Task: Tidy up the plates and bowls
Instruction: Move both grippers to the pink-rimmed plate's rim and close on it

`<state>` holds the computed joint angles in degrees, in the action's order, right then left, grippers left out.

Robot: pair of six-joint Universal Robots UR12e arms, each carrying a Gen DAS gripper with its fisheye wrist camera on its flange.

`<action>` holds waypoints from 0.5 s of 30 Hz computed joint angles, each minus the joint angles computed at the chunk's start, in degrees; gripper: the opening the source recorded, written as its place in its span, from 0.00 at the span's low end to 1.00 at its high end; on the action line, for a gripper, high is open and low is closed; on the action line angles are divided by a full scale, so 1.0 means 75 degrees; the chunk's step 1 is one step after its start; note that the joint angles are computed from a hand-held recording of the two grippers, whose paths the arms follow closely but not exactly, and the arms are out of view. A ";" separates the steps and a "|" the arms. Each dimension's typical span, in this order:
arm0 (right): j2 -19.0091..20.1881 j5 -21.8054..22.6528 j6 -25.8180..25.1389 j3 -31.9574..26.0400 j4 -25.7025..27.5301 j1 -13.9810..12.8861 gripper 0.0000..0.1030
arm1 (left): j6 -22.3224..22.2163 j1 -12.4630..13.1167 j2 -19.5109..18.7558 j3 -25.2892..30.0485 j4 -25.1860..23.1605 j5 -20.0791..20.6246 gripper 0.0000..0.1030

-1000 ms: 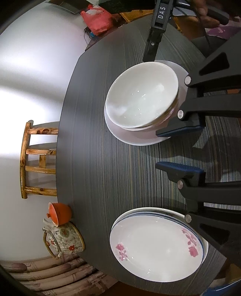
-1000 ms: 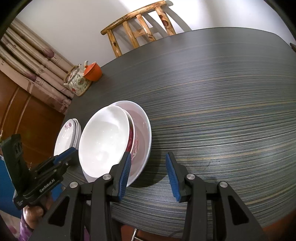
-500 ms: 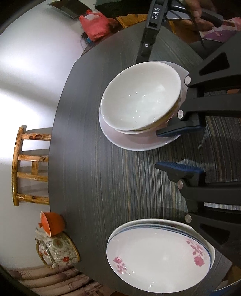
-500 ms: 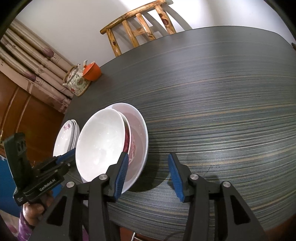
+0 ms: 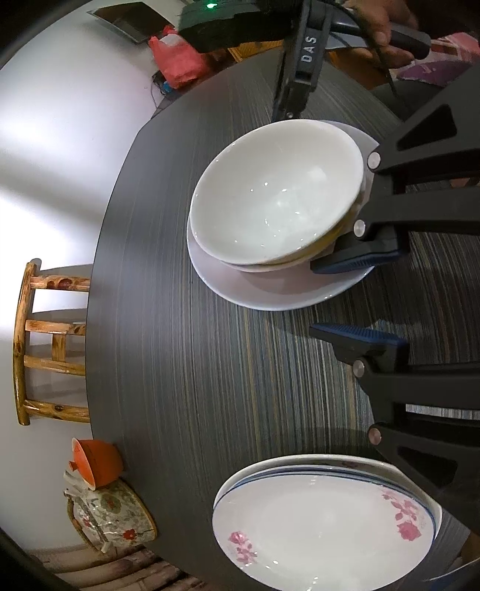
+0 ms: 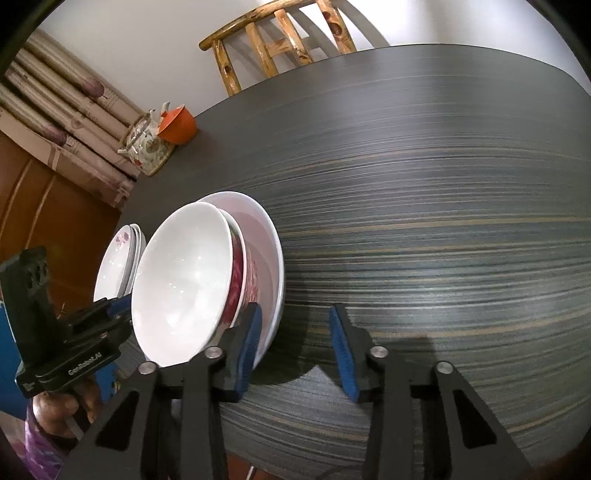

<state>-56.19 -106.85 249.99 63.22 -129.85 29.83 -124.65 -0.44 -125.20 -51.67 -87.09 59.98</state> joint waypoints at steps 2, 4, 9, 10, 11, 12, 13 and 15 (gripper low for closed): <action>0.0028 0.0103 -0.0133 -0.0039 0.0028 -0.0038 0.27 | 0.0092 -0.0019 -0.0012 0.0030 -0.0044 0.0075 0.27; 0.0037 0.0143 -0.0184 -0.0042 -0.0019 -0.0068 0.26 | 0.0160 -0.0037 -0.0007 0.0020 -0.0006 0.0147 0.27; -0.0052 0.0487 -0.0181 0.0243 -0.0543 -0.0169 0.26 | 0.0102 -0.0058 -0.0183 0.0294 -0.0340 0.0145 0.28; -0.0075 0.0596 -0.0163 0.0318 -0.0685 -0.0194 0.26 | 0.0078 -0.0058 -0.0215 0.0342 -0.0408 0.0119 0.28; -0.0104 0.0702 -0.0119 0.0410 -0.0857 -0.0220 0.26 | 0.0071 -0.0054 -0.0221 0.0349 -0.0427 0.0109 0.28; -0.0120 0.0781 -0.0087 0.0476 -0.0994 -0.0240 0.26 | 0.0062 -0.0052 -0.0224 0.0345 -0.0420 0.0096 0.28; -0.0136 0.0857 -0.0063 0.0540 -0.1119 -0.0259 0.26 | 0.0043 -0.0050 -0.0231 0.0351 -0.0430 0.0085 0.28; -0.0126 0.0863 -0.0123 0.0524 -0.1114 -0.0271 0.26 | -0.0018 -0.0037 -0.0259 0.0384 -0.0489 0.0041 0.27</action>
<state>-57.13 -100.37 249.07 67.15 -138.21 27.80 -124.78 -0.71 -127.14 -48.80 -90.76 60.29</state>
